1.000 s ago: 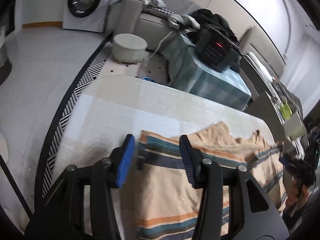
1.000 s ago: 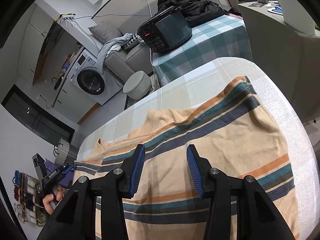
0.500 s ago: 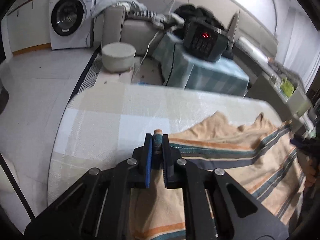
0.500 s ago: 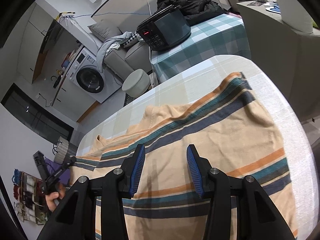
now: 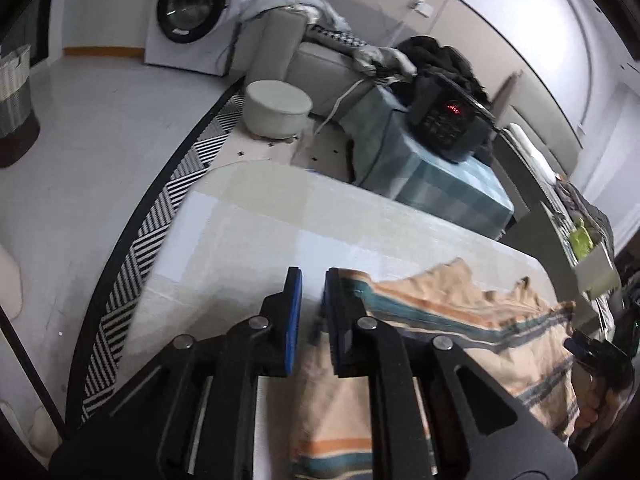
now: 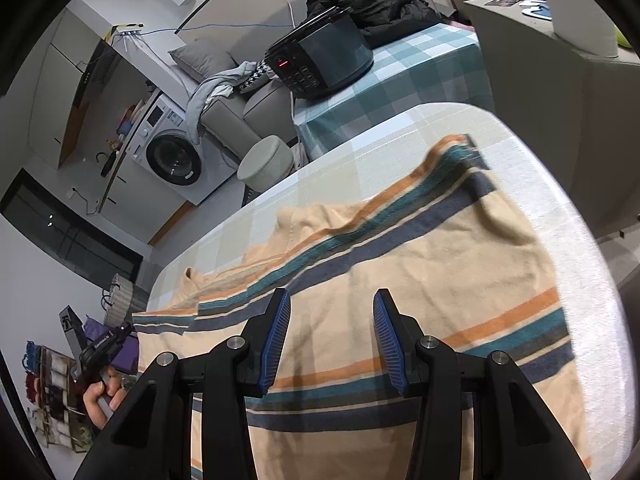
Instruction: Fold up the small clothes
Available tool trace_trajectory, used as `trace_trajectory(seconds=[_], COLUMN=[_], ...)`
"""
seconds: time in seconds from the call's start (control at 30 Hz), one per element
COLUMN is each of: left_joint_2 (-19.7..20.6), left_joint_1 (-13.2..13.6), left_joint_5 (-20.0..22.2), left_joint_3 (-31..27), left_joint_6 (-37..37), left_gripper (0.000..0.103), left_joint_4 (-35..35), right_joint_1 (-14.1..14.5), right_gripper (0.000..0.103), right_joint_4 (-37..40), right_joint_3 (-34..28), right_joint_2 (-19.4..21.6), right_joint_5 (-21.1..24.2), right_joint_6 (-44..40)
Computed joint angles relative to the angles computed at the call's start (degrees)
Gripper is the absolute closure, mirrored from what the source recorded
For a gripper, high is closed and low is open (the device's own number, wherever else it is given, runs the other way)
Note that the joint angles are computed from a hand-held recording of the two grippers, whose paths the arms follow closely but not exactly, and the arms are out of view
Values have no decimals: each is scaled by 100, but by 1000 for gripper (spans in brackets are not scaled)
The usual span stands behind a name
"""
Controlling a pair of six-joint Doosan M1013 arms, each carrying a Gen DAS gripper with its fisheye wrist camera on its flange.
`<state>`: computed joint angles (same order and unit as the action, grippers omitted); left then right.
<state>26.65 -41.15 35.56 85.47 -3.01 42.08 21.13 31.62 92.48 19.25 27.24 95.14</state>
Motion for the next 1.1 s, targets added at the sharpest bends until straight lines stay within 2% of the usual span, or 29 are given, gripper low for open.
trace_trajectory(seconds=[0.03,0.1,0.17,0.23,0.3,0.4,0.43,0.47,0.6,0.67,0.8,0.83,0.87,0.9,0.97,1.1], left_joint_2=[5,20,51,139,288,622,778,889,1439,1599,1690,1685,1665,1659,1683,1641], left_joint_1=[-40,-116,-183,-226,-259,-273,-296,-324,-455,-511,-566,-565,-546,-538,-563,-548], left_joint_5=[34,80,16,-14,-16,114,293,423,1622,1943,2009,1931,1824,1777,1822,1716], left_joint_3=[-58,-189,-323,-536,-795,-1310,-1538,-1680,-2466,-2668,-2788,-2775,-2741,-2731,-2789,-2729], left_joint_6=[-3,52,138,625,1235,2651,3163,3374,4029,4072,4207,4305,4427,4543,4805,4879], left_gripper=[88,74,53,42,41,41,41,41,41,42,46,56,72,79,99,101], left_joint_4=[73,128,110,-205,-629,-1698,-1950,-1977,-1691,-1435,-1174,-1221,-1302,-1346,-1353,-1404], right_joint_1=[18,90,156,232,284,349,360,368,359,327,254,233,221,205,191,181], right_gripper=[59,59,59,59,59,59,59,59,59,59,59,59,59,59,59,59], right_joint_4=[48,17,4,-8,84,199,267,315,176,65,12,55,82,120,173,230], right_joint_3=[-32,-140,-241,-355,-456,-548,-558,-551,-452,-382,-260,-217,-192,-174,-130,-119], right_joint_2=[21,86,150,223,300,384,398,401,353,318,261,248,234,227,201,190], right_joint_5=[24,98,171,229,299,361,382,402,449,459,413,399,400,402,399,418], right_joint_6=[-62,-137,-236,-286,-363,-517,-591,-645,-556,-428,-302,-306,-308,-334,-395,-482])
